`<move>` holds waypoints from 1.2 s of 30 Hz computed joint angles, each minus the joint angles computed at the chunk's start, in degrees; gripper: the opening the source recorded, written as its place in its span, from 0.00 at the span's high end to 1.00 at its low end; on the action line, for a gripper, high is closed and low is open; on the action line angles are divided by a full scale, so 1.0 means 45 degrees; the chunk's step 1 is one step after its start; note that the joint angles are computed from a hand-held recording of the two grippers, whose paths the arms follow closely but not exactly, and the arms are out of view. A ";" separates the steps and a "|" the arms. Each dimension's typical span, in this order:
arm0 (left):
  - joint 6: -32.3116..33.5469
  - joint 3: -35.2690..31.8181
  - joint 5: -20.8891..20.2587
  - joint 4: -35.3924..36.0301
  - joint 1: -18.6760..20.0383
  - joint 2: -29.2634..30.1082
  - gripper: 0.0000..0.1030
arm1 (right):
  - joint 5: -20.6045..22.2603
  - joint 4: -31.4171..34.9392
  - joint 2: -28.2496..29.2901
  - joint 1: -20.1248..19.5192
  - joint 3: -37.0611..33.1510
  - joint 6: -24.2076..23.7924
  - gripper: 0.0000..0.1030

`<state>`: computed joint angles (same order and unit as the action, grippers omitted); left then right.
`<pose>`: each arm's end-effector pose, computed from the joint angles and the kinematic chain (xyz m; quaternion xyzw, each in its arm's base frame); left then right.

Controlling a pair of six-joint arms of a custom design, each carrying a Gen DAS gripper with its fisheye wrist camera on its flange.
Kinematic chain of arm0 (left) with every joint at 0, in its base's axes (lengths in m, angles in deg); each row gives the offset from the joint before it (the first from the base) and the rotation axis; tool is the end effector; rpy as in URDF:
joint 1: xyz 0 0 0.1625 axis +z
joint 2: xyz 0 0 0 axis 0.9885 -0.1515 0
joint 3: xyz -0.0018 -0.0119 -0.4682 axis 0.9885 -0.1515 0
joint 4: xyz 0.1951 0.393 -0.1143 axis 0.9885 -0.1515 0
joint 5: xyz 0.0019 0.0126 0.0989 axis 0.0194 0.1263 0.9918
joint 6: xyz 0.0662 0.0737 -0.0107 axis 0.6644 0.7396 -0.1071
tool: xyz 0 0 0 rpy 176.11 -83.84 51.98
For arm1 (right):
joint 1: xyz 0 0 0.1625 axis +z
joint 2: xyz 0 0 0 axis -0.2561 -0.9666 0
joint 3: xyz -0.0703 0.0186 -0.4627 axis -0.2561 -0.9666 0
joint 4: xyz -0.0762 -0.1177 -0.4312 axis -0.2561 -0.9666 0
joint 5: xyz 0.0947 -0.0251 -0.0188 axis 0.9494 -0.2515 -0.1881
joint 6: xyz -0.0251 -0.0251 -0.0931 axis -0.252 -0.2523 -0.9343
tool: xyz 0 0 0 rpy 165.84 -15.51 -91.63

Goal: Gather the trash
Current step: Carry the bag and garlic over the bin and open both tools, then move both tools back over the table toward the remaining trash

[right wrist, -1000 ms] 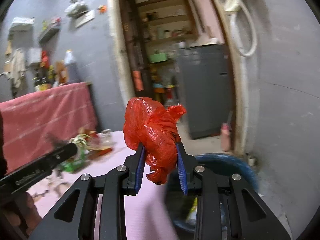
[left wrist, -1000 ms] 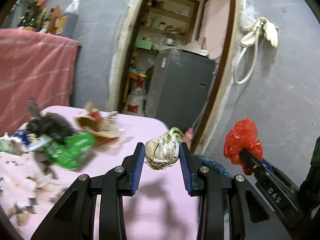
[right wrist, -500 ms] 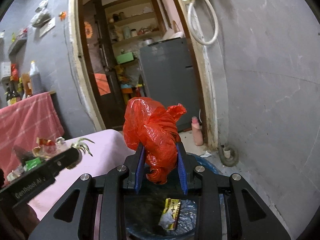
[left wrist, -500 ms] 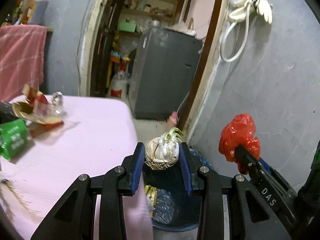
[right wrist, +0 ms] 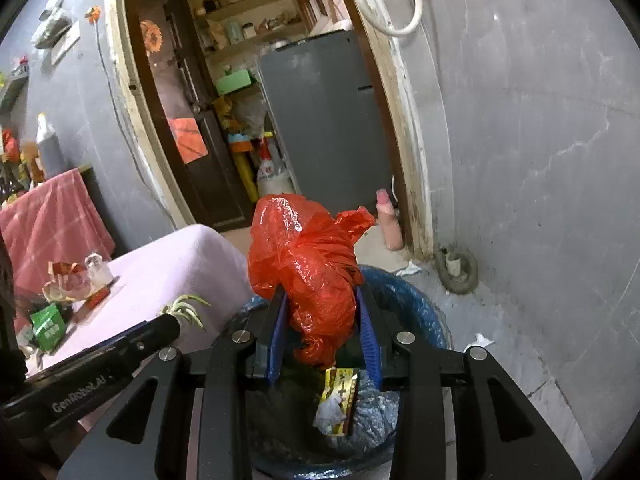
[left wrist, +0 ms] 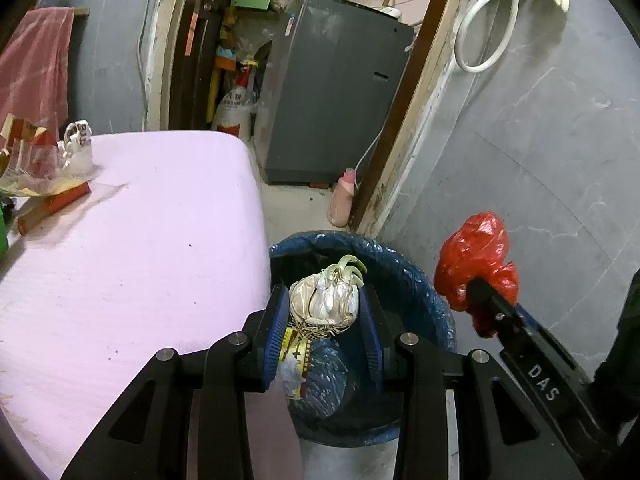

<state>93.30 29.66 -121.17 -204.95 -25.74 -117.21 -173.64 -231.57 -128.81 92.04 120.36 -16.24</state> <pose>-0.2154 -0.6263 -0.0634 0.2787 0.9015 -0.2952 0.1499 -0.0105 -0.5578 0.1513 0.0335 -0.8121 0.5172 0.2683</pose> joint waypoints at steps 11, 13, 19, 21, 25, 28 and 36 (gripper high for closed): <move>-0.0181 0.0155 -0.0482 -0.0090 0.0133 -0.0259 0.64 | -0.0114 0.0398 -0.0036 -0.0024 -0.0078 0.0280 0.61; -0.0188 0.0200 -0.0398 -0.0257 0.0059 -0.0313 0.60 | -0.0107 0.0227 -0.0033 0.0038 -0.0081 0.0236 0.58; 0.0259 0.0688 0.0029 -0.1794 -0.0170 -0.0636 0.39 | 0.0127 -0.1190 0.0064 0.0362 0.0094 -0.0368 0.45; 0.0595 0.0911 0.0292 -0.2444 -0.0282 -0.0762 0.32 | 0.0217 -0.1768 0.0135 0.0554 0.0147 -0.0629 0.42; 0.1371 0.1344 0.0948 -0.3780 -0.0467 -0.1051 0.14 | 0.0481 -0.2690 0.0252 0.0903 0.0229 -0.0989 0.24; 0.1831 0.1657 0.1422 -0.4748 -0.0542 -0.1213 0.07 | 0.0607 -0.3130 0.0371 0.1164 0.0255 -0.1125 0.16; 0.2718 0.2669 0.2385 -0.6684 -0.0334 -0.1936 0.03 | 0.0916 -0.3662 0.0818 0.1857 0.0290 -0.1569 0.00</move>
<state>105.53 41.67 -110.43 -235.03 -27.24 -125.92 -169.52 -248.05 -125.14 100.39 121.67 -23.30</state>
